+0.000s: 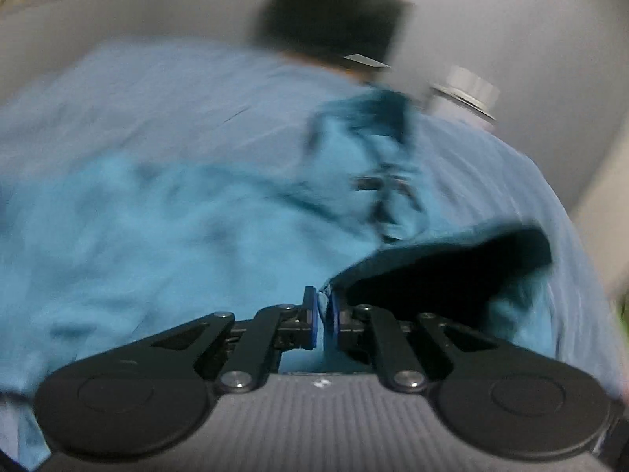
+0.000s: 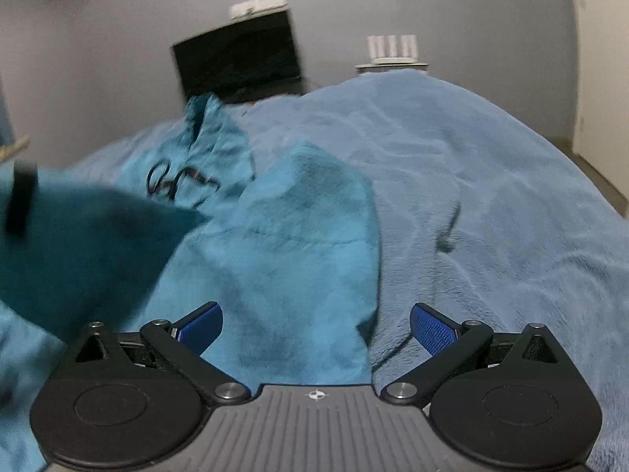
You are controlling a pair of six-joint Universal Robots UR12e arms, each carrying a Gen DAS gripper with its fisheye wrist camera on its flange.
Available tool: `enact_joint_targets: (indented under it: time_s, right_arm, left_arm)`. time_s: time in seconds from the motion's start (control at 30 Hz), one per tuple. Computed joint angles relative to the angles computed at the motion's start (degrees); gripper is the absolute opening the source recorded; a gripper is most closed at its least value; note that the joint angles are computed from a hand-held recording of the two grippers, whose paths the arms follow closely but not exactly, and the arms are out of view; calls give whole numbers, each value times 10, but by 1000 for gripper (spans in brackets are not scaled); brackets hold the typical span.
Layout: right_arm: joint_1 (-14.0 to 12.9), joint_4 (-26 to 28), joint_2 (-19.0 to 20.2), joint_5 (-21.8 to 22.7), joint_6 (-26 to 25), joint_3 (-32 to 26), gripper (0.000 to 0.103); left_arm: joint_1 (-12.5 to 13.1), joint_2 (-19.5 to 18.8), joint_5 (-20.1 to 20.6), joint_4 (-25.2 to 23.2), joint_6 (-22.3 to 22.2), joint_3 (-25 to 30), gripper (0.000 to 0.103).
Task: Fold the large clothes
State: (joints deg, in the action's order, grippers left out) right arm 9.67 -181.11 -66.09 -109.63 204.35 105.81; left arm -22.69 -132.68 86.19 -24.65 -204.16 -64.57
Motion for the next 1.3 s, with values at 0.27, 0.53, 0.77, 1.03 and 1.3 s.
enact_joint_targets:
  time_s: [0.27,0.53,0.77,1.03,1.3]
  right_arm:
    - [2,105,12,15,-20,-29,96]
    - [20,65,33,-18,-85,-48,103]
    - [19,151,42,-11,-73,-68,103]
    - [31,-66,37,-47,-117,-35,103]
    - [49,-140,48,-68,-112,-60,103]
  left_arm:
    - [31,-5,74,-54,-115,-16,6]
    - [29,-8,91,-25,-85,-15,49]
    - [14,-1,118,-54,-49,-22,52]
    - [28,46,189,-3,-31,-69,95]
    - [71,84,313,-9,-68,-144,102]
